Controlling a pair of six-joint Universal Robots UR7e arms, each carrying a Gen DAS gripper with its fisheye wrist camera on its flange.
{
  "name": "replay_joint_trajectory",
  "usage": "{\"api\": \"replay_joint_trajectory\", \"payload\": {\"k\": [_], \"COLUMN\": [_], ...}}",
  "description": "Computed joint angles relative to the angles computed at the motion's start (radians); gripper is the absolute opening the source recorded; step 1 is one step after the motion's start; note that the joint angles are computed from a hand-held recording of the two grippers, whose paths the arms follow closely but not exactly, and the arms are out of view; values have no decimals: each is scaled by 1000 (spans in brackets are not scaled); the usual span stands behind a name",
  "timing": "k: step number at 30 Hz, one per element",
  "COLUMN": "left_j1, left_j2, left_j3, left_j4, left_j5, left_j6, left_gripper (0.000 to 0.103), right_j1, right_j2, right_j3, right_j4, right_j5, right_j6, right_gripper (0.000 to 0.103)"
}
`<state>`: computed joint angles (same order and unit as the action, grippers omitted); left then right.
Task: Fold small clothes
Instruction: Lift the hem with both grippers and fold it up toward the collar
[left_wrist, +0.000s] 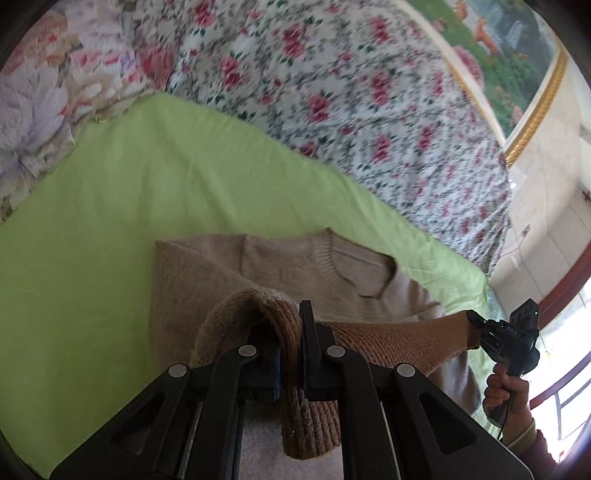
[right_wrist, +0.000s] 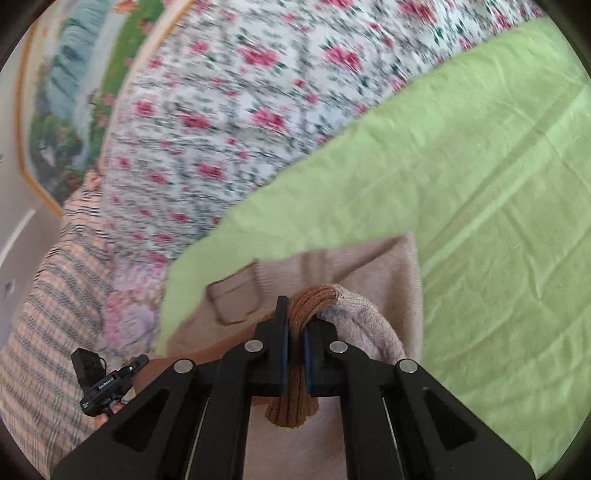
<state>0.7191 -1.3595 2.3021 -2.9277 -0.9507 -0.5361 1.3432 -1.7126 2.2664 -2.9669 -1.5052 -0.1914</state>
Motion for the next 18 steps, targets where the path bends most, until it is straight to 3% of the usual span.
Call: {"api": "replay_joint_trajectory", "payload": {"k": [5,9,12,13,15,17,18], "left_j1": [47,-63,-141,-156,-159,-149,-133], "left_j2": [15,-81,-85,-61,8,71,93], "left_j3": [0,109,160,161,146,102,74], "left_j4": [48,59,46,45,22,75,106], "left_j5": [-50,-68,-129,-149,-193,-181,-179], "left_j6": [-51,-96,-119,-120,-92,-82,-74], "left_gripper": [14,31,35,35,35,35,32], "right_j1": [-18,-5,35,68,160,244,257], "right_j2": [11,-108,-171,-162,-93,17,45], "right_j3": [5,103,163,167,144,102,87], "right_j4": [25,-28,31,66,147,202,217], "right_j5": [-36,-12,29,10,-100,-244,-276], "right_j6": [42,-14,-115,-152,-214,-275,-287], "right_gripper": [12,31,32,32,32,32,32]}}
